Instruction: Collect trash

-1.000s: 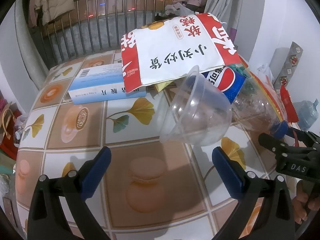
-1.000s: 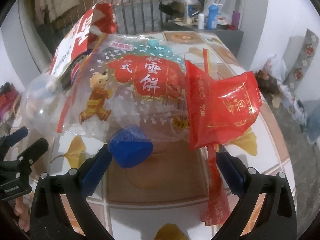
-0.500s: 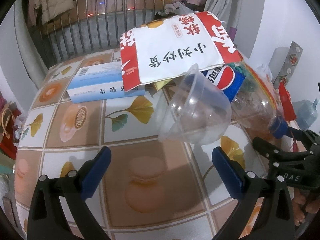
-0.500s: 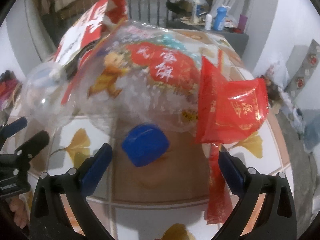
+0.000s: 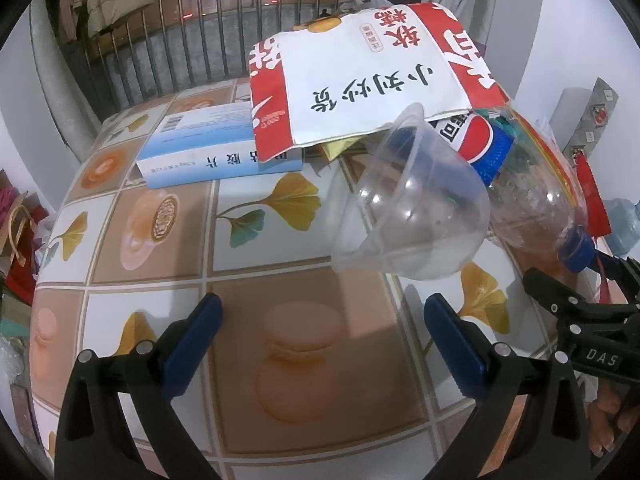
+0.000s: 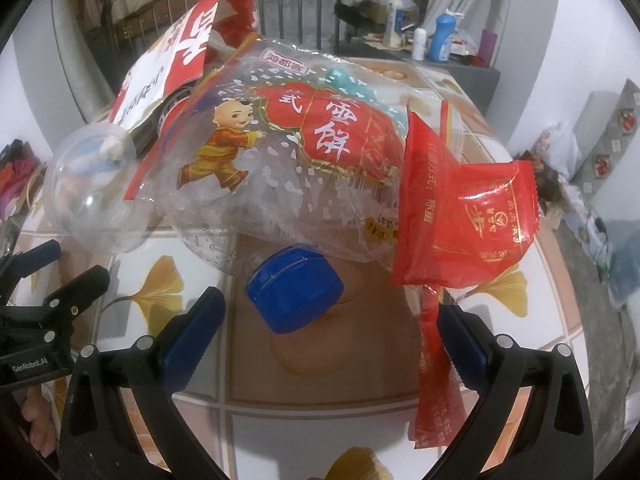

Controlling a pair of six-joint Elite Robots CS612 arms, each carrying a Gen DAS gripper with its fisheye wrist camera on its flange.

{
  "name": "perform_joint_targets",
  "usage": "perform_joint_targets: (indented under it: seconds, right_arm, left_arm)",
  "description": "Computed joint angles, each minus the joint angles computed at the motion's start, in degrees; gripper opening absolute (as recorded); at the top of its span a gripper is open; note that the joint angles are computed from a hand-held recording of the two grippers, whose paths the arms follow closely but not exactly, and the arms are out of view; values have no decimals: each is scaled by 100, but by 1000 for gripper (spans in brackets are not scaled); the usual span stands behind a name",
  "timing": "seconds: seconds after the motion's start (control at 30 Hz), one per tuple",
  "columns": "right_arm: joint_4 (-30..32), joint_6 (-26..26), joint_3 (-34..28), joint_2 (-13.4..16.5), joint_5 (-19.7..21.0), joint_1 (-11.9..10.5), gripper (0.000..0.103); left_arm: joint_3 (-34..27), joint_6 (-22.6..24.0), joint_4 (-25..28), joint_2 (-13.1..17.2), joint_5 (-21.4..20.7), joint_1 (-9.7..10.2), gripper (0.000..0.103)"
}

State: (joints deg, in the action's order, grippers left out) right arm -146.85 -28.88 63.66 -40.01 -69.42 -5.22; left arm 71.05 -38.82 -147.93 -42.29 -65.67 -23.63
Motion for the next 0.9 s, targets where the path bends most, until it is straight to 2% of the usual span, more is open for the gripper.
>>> perform_joint_targets:
  seconds: [0.13, 0.53, 0.6, 0.7, 0.9]
  right_arm:
    - [7, -12, 7, -4, -6, -7, 96]
    - [1, 6, 22, -16, 17, -12, 96]
    - [18, 37, 25, -21, 123, -38, 96]
    - [166, 177, -45, 11, 679, -158, 96]
    - [-35, 474, -76, 55, 952, -234, 96]
  left_arm:
    - [-61, 97, 218, 15, 86, -40, 99]
    - [-15, 224, 75, -1, 25, -66, 99]
    - [10, 330, -29, -12, 134, -110, 99]
    - [89, 570, -389, -30, 345, -187, 99]
    - [55, 996, -1331, 69, 114, -202, 99]
